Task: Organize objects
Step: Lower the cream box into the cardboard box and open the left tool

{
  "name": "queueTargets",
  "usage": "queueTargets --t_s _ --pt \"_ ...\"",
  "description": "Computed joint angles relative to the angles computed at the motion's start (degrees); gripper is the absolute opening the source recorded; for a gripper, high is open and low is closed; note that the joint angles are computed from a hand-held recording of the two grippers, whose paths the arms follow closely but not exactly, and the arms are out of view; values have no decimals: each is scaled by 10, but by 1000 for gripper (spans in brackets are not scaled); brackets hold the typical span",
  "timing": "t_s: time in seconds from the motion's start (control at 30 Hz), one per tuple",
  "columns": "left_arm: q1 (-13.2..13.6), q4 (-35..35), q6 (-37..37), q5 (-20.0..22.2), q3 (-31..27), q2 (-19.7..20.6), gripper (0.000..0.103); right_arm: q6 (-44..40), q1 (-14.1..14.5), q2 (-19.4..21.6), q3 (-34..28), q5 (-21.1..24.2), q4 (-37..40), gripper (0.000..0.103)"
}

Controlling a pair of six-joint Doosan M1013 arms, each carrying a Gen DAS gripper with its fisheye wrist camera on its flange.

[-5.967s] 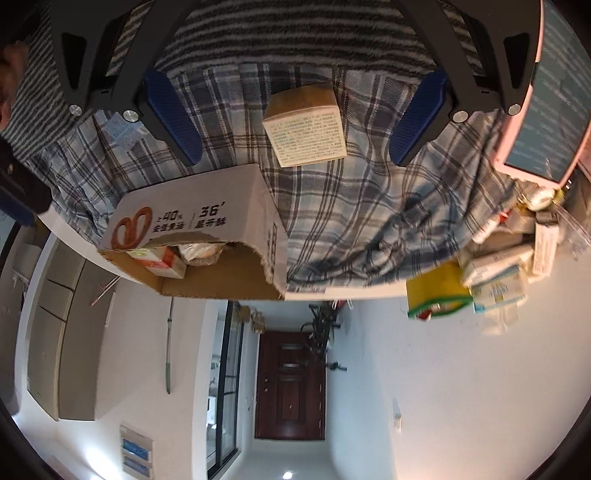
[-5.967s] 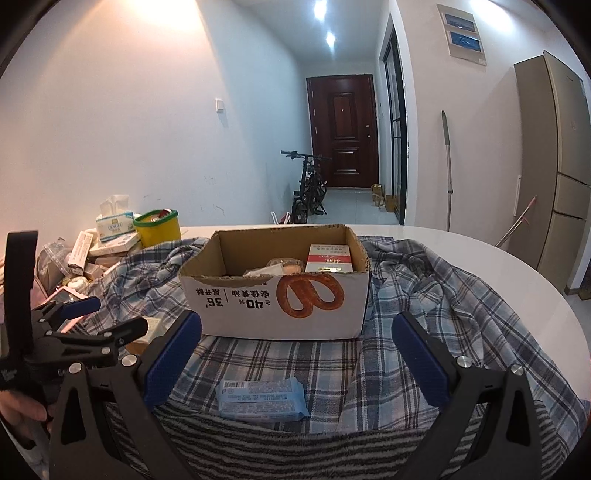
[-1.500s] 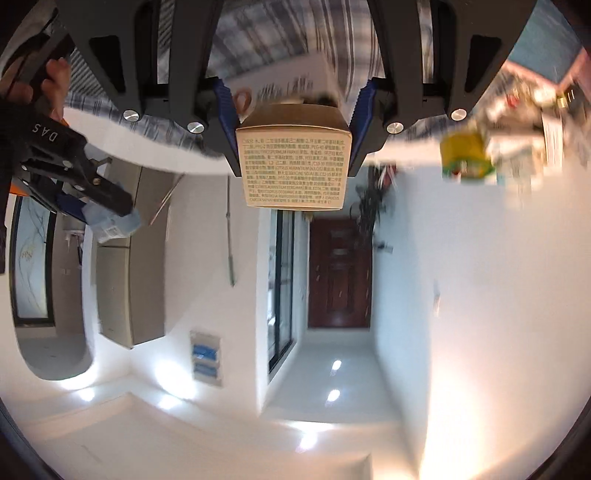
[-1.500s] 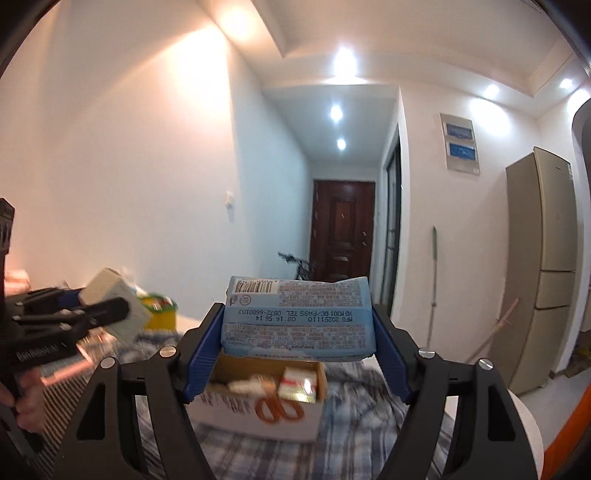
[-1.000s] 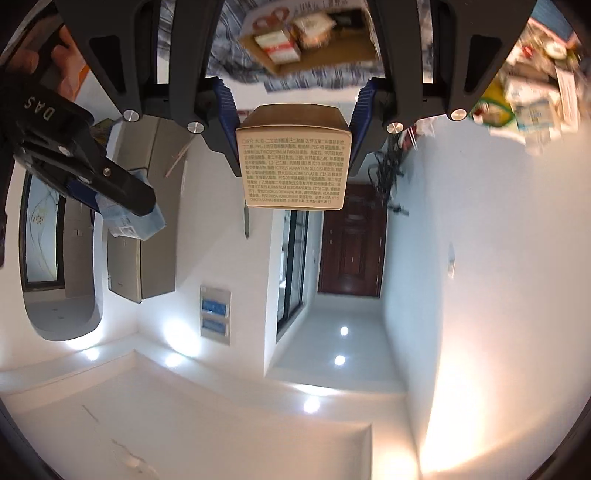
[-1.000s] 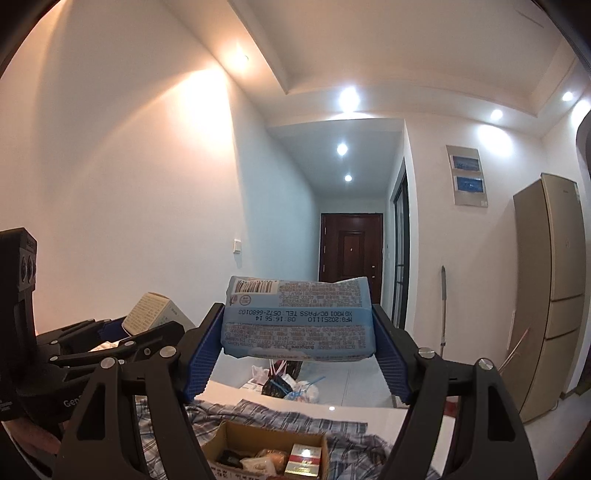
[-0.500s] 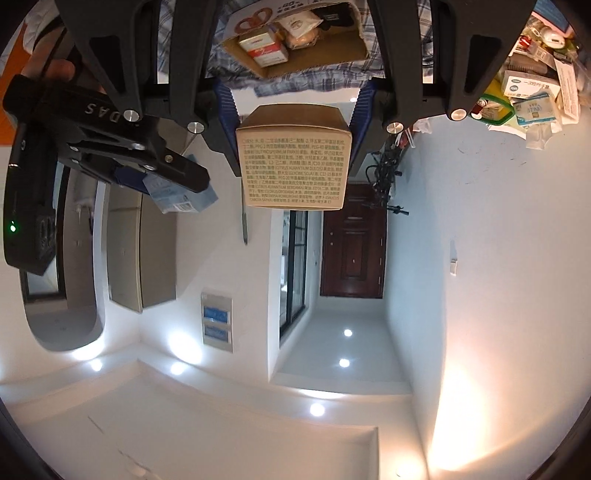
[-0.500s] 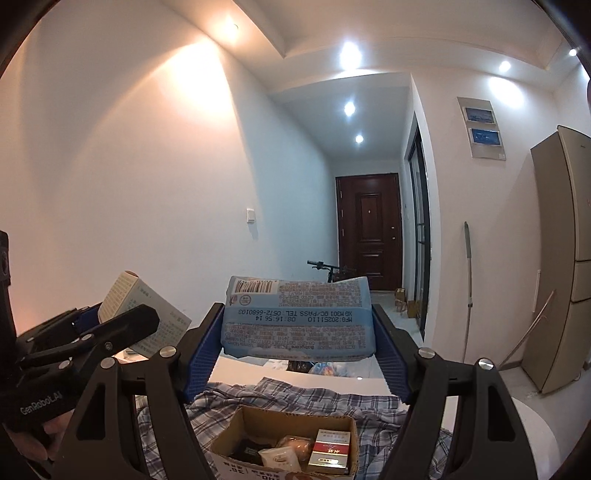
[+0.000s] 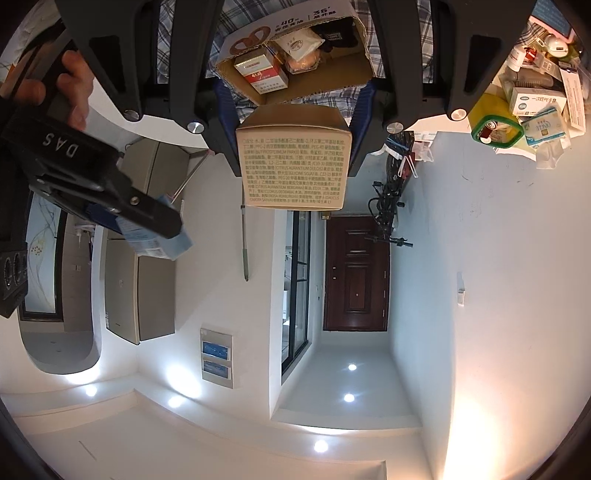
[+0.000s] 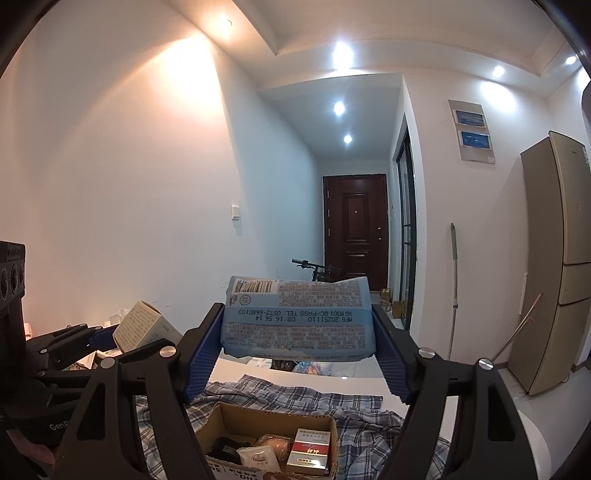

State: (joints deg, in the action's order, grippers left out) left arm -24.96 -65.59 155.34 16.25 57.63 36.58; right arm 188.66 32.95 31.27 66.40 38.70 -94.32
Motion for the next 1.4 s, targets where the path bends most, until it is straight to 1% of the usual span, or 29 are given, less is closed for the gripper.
queueTargets --t_s 0.17,0.27,0.3,0.43,0.5,0.6,0.63,0.7,0.73,0.83,0.97,1.0,1.03,1.07,1.1,1.17,1.23,1.33,1.4 --pt "1 11 -14 -3 -3 1 54 -10 2 3 -4 6 7 74" --pt "0 47 -50 -1 -11 7 54 -30 0 8 -13 2 24 74" --pt "0 71 -75 4 -17 11 54 -38 -1 9 -16 1 30 74" --pt "-7 222 -213 33 -53 35 54 -60 -6 15 -25 -2 55 74" --pt "-7 291 -293 51 -78 50 54 -62 -8 15 -27 -1 65 74" --pt "-5 333 -358 70 -105 66 54 -70 -13 18 -31 -1 85 74" --pt "-6 364 -384 79 -117 73 54 -77 -13 20 -34 2 91 74" --pt "-7 408 -413 83 -125 79 54 -104 -13 29 -47 15 106 74" --pt "-6 427 -432 85 -129 83 54 -118 -13 33 -52 17 116 74" --pt "1 393 -424 88 -131 88 54 -166 -21 38 -63 -5 173 74" --pt "4 424 -449 106 -151 101 54 -222 -29 45 -74 -28 254 74" --pt "3 446 -459 106 -155 105 54 -237 -31 47 -77 -30 273 74" --pt "0 498 -491 104 -158 109 54 -252 -33 49 -80 -33 292 74" --pt "-2 526 -513 107 -161 112 54 -261 -33 50 -81 -36 306 74" --pt "-1 533 -520 117 -167 117 54 -274 -35 51 -83 -39 324 74" --pt "4 506 -511 172 -199 136 54 -299 -38 56 -90 -39 353 74" --pt "9 479 -508 229 -242 160 54 -316 -39 62 -98 -31 367 74" --pt "9 472 -503 280 -288 187 54 -342 -42 70 -112 -21 395 74" --pt "12 451 -486 321 -319 206 54 -361 -45 75 -119 -18 414 74"
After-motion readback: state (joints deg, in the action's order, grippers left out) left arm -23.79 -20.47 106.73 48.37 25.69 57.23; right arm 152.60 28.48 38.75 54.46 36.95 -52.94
